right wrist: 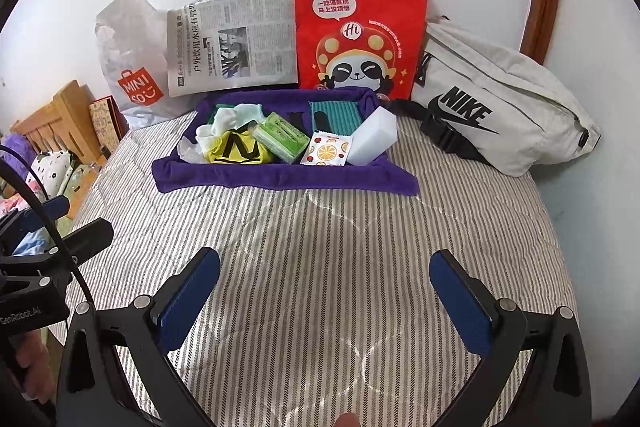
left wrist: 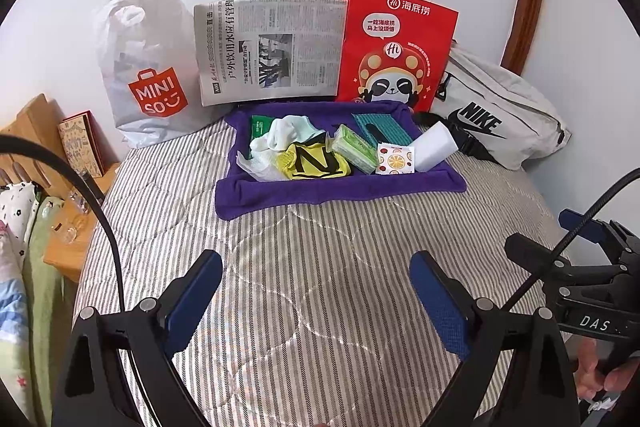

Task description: Organize soft objects

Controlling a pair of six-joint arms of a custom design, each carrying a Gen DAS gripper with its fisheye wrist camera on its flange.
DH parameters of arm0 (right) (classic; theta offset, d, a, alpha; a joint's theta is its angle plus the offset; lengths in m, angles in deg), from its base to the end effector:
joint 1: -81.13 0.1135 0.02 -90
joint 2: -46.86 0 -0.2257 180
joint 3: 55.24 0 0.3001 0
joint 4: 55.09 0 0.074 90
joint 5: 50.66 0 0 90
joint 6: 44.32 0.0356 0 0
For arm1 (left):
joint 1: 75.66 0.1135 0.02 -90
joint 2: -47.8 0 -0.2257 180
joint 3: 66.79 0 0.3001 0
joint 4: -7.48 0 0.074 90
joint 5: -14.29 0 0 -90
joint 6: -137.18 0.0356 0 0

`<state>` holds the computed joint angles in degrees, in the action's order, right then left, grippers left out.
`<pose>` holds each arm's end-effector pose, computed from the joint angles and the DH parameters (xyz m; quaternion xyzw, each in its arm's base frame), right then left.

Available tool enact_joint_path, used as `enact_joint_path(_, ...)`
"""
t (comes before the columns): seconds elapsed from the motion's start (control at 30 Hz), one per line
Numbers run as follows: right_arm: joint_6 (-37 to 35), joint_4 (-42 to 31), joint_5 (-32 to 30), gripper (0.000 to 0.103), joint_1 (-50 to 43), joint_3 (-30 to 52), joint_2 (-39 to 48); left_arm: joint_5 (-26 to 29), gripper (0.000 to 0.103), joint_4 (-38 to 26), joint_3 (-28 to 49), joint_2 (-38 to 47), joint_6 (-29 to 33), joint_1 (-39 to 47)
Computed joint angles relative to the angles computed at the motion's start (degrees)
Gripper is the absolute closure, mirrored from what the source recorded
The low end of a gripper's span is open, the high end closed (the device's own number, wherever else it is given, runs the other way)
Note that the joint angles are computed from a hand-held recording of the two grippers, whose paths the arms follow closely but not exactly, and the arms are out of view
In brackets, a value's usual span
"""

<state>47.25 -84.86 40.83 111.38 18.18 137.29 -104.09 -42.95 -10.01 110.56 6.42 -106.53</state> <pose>0.3319 0.1925 0.1715 -0.2256 0.9019 0.0893 0.3575 0.2434 -0.1258 0.1952 -0.1506 0.9186 0.0264 0.3645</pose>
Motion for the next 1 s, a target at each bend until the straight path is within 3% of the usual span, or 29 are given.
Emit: enact_joint_path(1.0,0.00,-0.28,-0.17,0.000,0.30,-0.78,-1.27,-0.66,0.008,-1.57,0.97,-0.73,0.08,-0.99)
